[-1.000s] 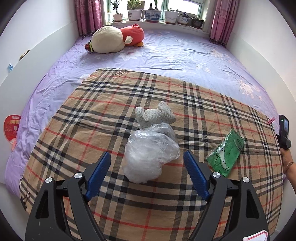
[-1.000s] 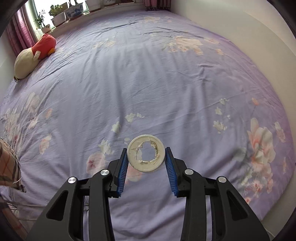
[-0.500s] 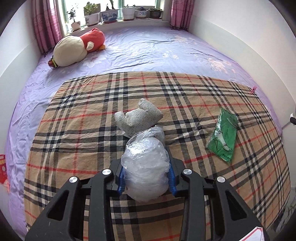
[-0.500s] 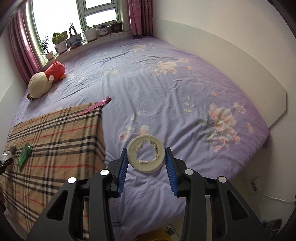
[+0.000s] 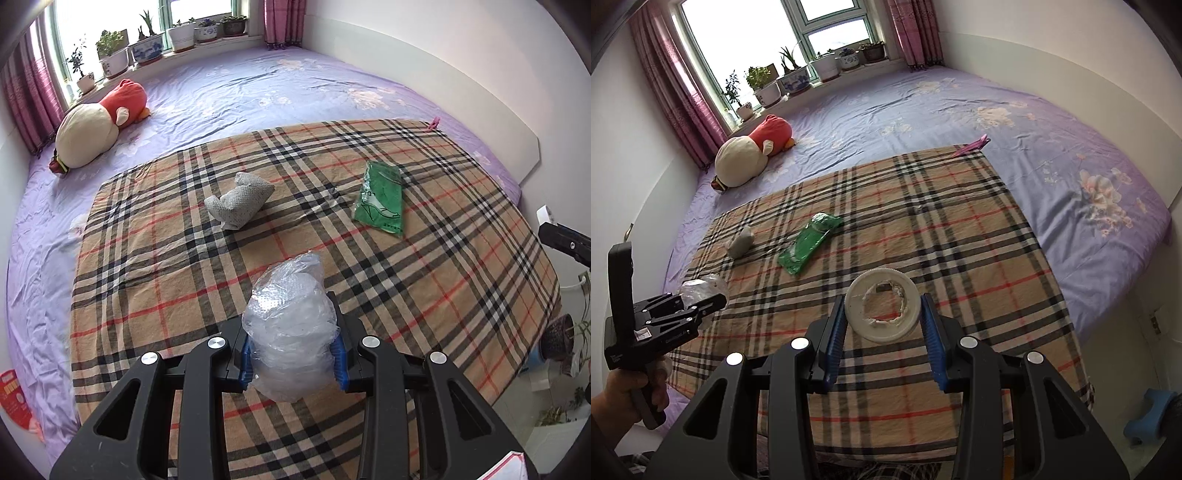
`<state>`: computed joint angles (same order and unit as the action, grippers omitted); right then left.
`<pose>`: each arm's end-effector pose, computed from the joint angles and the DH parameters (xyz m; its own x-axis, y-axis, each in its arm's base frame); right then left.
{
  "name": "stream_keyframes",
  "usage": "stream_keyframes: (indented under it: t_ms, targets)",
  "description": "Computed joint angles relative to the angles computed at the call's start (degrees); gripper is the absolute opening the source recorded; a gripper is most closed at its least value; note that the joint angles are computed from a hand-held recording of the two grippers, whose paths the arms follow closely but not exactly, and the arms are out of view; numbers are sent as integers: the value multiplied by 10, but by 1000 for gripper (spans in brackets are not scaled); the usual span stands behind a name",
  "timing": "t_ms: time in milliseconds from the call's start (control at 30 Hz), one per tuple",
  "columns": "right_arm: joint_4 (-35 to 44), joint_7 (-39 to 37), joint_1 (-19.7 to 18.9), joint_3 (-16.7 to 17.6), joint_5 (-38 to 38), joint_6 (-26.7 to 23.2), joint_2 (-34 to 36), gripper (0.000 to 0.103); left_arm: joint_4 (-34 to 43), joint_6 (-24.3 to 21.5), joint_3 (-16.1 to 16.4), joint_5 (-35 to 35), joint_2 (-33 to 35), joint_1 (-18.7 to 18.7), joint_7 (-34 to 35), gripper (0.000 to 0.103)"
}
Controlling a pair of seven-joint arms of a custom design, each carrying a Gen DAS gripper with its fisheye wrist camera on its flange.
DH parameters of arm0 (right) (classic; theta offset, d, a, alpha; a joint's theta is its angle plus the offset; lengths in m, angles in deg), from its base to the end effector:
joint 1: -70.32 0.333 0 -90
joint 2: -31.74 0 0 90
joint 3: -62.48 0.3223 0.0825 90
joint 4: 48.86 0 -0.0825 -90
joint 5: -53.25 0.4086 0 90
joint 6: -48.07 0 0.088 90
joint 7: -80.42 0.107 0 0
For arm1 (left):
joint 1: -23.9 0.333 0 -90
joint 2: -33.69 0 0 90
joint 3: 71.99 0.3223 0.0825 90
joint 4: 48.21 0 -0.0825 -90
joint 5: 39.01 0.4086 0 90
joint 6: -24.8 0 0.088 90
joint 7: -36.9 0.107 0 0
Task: Collect trash
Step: 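Grasp the clear plastic bag with the left tool, then carry the tape roll and plastic bag over the yellow wastebasket with both tools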
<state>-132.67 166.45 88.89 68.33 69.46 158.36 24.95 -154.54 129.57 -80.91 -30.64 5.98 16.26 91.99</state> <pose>0.4955 0.2521 0.7959 0.5091 -0.8314 -0.2228 -0.7686 -0.3226 -0.5525 0.4145 -0.1351 0.7594 0.2934 -0.9534 0.0706 -0.8307 -0.2908 -0.4748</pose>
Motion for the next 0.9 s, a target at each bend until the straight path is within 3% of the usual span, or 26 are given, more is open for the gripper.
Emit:
stream_keyframes:
  t_ms: [467, 900]
  targets:
    - [-60, 96, 42, 52, -79, 17, -49, 41, -44, 21, 25, -31, -45, -12, 89, 33]
    - [-80, 145, 36, 47, -94, 19, -88, 41, -18, 20, 17, -50, -31, -21, 120, 33]
